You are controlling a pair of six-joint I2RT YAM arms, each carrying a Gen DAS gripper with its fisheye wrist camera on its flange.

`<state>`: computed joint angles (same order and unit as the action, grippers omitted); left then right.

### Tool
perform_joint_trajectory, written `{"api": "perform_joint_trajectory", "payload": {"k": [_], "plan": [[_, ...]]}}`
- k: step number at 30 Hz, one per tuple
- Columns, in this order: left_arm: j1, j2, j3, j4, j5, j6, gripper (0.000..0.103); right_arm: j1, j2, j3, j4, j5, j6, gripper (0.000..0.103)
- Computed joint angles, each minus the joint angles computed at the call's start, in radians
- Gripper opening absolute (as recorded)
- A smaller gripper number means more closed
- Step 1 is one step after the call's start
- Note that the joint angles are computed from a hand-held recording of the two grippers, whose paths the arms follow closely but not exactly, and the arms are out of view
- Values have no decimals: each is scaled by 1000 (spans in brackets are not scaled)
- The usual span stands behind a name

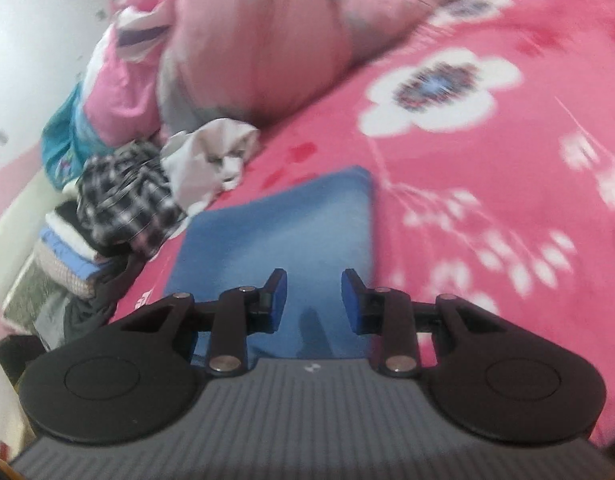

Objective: Fold clothes

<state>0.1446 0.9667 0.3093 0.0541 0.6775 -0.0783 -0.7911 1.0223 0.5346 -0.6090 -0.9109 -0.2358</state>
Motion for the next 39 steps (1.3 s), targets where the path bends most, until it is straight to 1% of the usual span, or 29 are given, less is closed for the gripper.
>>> {"api": "perform_joint_trajectory", "payload": {"k": [1, 2, 3, 5, 7, 11, 13, 17, 19, 21, 22, 23, 24, 26, 28, 30, 32, 33, 35, 37, 39], "plan": [[-15, -14, 2, -27, -17, -7, 33, -34, 22, -4, -17, -16, -31, 30], [-31, -27, 4, -53, -36, -16, 29, -62, 43, -12, -26, -33, -54, 31], [-53, -43, 5, -70, -73, -27, 28, -87, 64, -15, -35, -52, -79, 31], [-98, -66, 10, -90, -149, -56, 20, -117, 92, -17, -46, -81, -115, 31], [-124, -81, 24, -107, -195, -84, 14, -138, 112, -18, -58, -103, -148, 31], [-157, -162, 71, -178, -258, -93, 11, -185, 158, -6, -102, -140, -220, 31], [-170, -173, 89, -182, -290, -73, 11, -219, 191, 15, -148, -158, -281, 31], [-153, -26, 109, -136, -316, -27, 10, -248, 256, 17, -149, -159, -318, 31], [-123, 28, 110, -127, -283, -3, 10, -263, 290, 22, -159, -158, -343, 31], [-105, 25, 106, -136, -259, 36, 10, -271, 305, 22, -170, -162, -368, 31], [-101, 19, 109, -149, -252, 53, 11, -273, 306, 21, -171, -163, -375, 31], [-95, 15, 115, -162, -244, 63, 14, -274, 309, 20, -174, -165, -385, 31], [-88, 5, 121, -180, -248, 63, 19, -272, 307, 19, -174, -168, -388, 31], [-76, -18, 134, -215, -266, 60, 39, -267, 301, 18, -175, -175, -390, 31], [-54, -74, 133, -231, -273, 40, 44, -266, 266, 9, -178, -184, -399, 31], [-41, -124, 136, -229, -257, 7, 46, -270, 224, 0, -190, -202, -415, 31], [-81, -132, 150, -204, -249, -17, 47, -262, 177, -13, -192, -230, -422, 31], [-130, -121, 159, -181, -266, -24, 47, -257, 152, -20, -191, -244, -421, 31], [-252, -78, 175, -147, -351, -12, 48, -223, 101, -30, -155, -266, -384, 31], [-354, 0, 182, -99, -447, 1, 48, -190, 63, -62, -109, -262, -359, 31], [-388, 112, 196, -60, -505, -9, 47, -156, 30, -96, -59, -254, -333, 30]]}}
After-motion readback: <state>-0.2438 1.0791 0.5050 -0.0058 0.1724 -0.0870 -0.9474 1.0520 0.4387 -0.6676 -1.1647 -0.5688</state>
